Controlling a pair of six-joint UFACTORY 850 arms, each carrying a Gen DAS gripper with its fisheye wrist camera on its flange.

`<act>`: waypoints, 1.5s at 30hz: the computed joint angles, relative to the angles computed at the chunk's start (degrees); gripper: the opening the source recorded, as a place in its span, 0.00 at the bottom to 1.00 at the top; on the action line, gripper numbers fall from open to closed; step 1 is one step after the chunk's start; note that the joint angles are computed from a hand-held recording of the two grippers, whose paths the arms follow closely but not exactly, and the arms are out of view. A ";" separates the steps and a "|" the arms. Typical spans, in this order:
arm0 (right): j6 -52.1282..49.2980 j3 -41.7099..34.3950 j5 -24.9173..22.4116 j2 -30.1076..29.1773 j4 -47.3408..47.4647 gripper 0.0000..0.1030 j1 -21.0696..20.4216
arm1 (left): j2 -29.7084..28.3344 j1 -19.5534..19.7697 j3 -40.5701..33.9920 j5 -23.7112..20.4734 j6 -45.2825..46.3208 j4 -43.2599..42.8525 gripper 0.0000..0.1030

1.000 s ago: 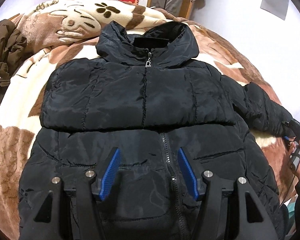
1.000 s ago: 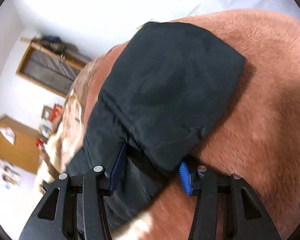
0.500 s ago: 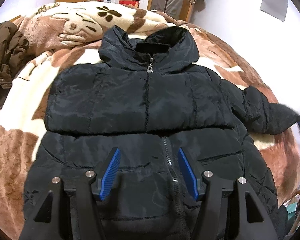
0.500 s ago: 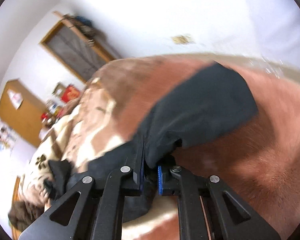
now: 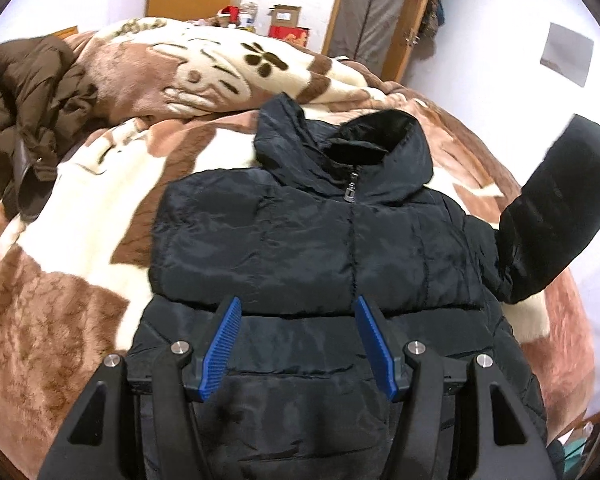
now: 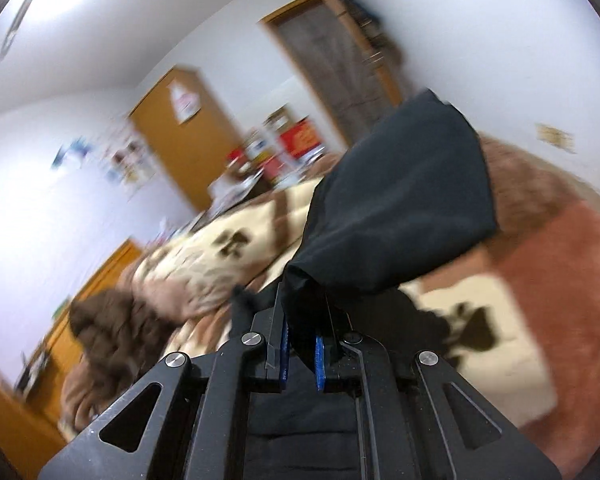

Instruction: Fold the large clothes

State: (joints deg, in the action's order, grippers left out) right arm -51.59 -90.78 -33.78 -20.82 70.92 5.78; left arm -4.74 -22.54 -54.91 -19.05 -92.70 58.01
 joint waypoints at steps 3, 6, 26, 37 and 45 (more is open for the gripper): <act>3.28 -2.40 -0.41 -3.70 -3.85 0.09 4.06 | 1.61 1.15 2.22 0.78 -2.13 0.91 0.60; 6.79 -4.35 -1.20 -7.31 -8.08 0.09 6.92 | 3.30 2.83 4.60 1.52 -3.19 1.23 0.60; 3.45 -4.78 -8.37 -13.30 -9.95 0.52 11.60 | 5.44 7.12 6.96 4.98 -6.02 2.18 0.60; 15.64 0.98 6.63 -10.18 -21.72 0.48 2.10 | -8.77 2.91 -9.59 10.45 8.60 -3.91 0.60; 26.49 -8.45 4.28 -20.64 -38.76 0.39 6.05 | -20.96 3.09 -18.81 2.34 17.21 -11.10 0.60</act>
State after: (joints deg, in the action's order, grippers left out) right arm -25.10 -99.23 -29.50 -41.45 32.16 11.83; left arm -25.70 -19.45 -73.72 -16.71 -75.48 46.91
